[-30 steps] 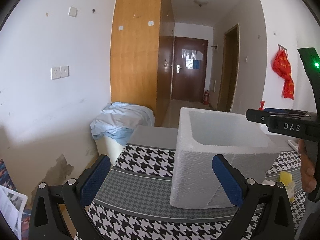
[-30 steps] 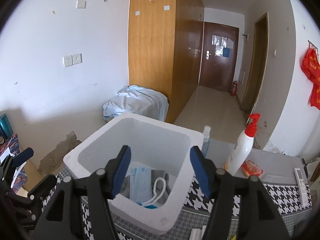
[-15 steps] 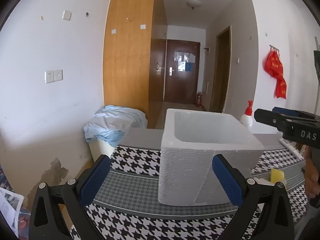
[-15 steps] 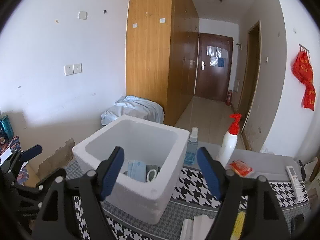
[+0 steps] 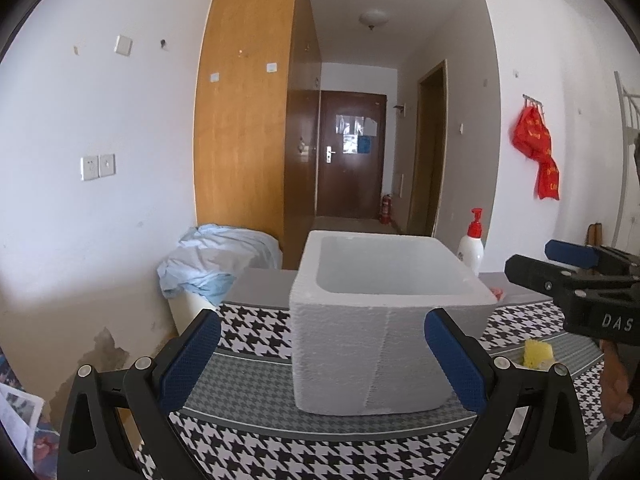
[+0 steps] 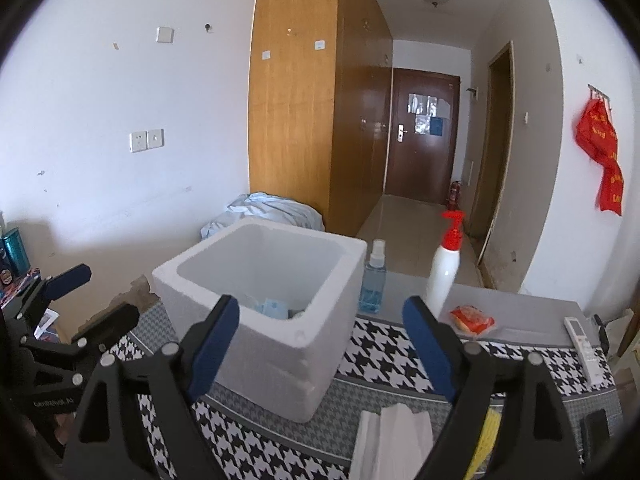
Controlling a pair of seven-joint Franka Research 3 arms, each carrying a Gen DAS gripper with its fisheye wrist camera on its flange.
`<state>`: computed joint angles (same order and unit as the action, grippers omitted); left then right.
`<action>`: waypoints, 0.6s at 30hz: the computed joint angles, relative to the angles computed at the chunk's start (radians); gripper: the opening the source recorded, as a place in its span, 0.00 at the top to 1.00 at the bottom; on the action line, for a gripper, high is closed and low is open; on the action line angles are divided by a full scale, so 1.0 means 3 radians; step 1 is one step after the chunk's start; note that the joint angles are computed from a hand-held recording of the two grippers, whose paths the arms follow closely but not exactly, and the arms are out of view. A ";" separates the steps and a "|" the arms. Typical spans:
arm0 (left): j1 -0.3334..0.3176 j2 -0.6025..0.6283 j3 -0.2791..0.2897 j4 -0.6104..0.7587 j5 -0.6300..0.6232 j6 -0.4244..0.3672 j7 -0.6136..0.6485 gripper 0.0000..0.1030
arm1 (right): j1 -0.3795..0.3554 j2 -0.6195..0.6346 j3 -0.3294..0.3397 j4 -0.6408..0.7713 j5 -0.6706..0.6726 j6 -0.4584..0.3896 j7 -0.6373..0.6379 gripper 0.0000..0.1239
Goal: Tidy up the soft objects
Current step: 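Withdraw both tools from the foam box back over the table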
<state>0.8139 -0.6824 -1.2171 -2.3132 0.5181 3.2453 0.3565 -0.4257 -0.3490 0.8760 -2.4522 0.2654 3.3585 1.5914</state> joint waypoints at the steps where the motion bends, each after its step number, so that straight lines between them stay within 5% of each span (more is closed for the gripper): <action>1: -0.0006 0.0007 -0.0008 0.0006 -0.0009 0.0000 -0.0008 0.01 | 0.0087 -0.0020 -0.0084 -0.0046 0.0010 0.0018 0.0008 0.30; 14: -0.0115 -0.0038 -0.0066 0.0051 -0.0051 0.0018 -0.0024 0.01 | 0.0922 -0.0276 -0.0834 -0.0554 0.0489 0.0318 -0.0291 0.30; 18: -0.0126 -0.0027 -0.0115 0.0081 -0.0062 0.0062 -0.0057 0.01 | 0.0952 -0.0402 -0.0848 -0.0675 0.0671 0.0335 -0.0453 0.30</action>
<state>0.7762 -0.6904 -1.2516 -2.2889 0.4995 3.2639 0.3394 -0.1401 -0.4694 0.6218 -2.6547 0.4666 3.4590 1.4556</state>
